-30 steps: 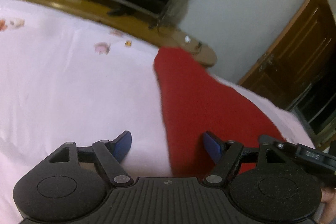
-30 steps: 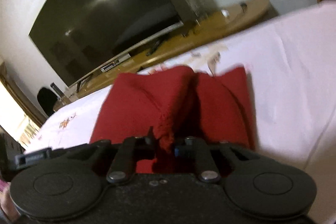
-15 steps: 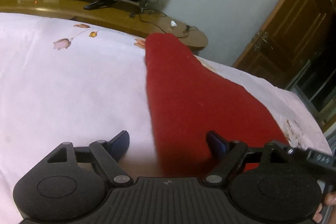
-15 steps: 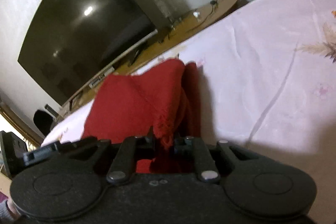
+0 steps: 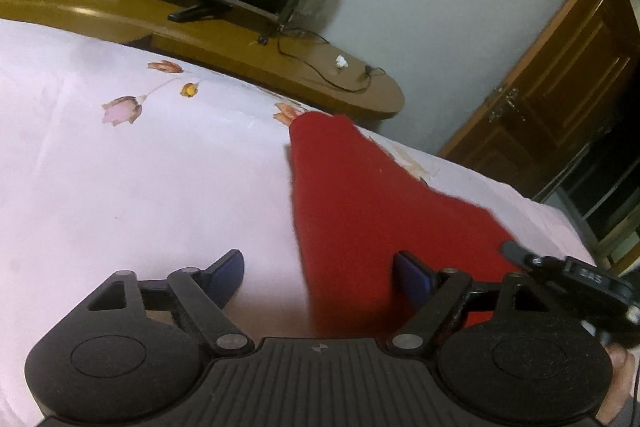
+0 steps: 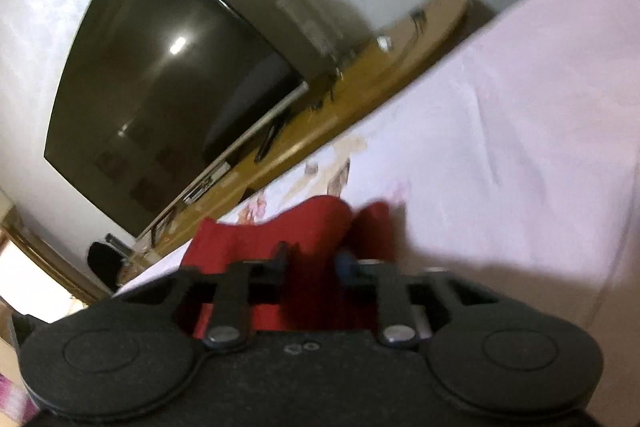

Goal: Fold small clothes

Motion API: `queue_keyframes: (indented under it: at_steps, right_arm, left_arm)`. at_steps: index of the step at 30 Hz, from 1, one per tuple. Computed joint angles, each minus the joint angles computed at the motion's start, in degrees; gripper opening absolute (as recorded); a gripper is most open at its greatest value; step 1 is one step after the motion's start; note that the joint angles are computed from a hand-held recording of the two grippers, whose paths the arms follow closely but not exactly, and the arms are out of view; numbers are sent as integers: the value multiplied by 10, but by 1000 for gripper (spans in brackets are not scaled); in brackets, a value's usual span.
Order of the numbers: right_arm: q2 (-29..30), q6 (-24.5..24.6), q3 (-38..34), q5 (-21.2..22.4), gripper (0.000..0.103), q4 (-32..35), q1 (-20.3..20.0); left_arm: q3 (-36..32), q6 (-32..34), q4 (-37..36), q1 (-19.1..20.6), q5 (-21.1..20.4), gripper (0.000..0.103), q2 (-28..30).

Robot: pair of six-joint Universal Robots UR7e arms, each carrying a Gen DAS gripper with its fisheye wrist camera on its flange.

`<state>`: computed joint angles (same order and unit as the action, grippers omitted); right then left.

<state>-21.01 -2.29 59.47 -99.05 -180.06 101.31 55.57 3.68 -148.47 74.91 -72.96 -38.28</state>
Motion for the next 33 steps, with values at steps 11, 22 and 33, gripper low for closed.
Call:
queue_keyframes:
  at_steps: [11,22,33]
  right_arm:
    - [8,-87,16,-141,22,-40,24]
    - [-115,-50,271,-144,53,-164,69]
    - [-95,-110,271,-248,10,-116,91]
  left_arm:
    - [-9,39,3,-23,71,97,16]
    - [270,46,-121,-32,7,97,-150]
    - [350,163,-149,-42,85,97,-194]
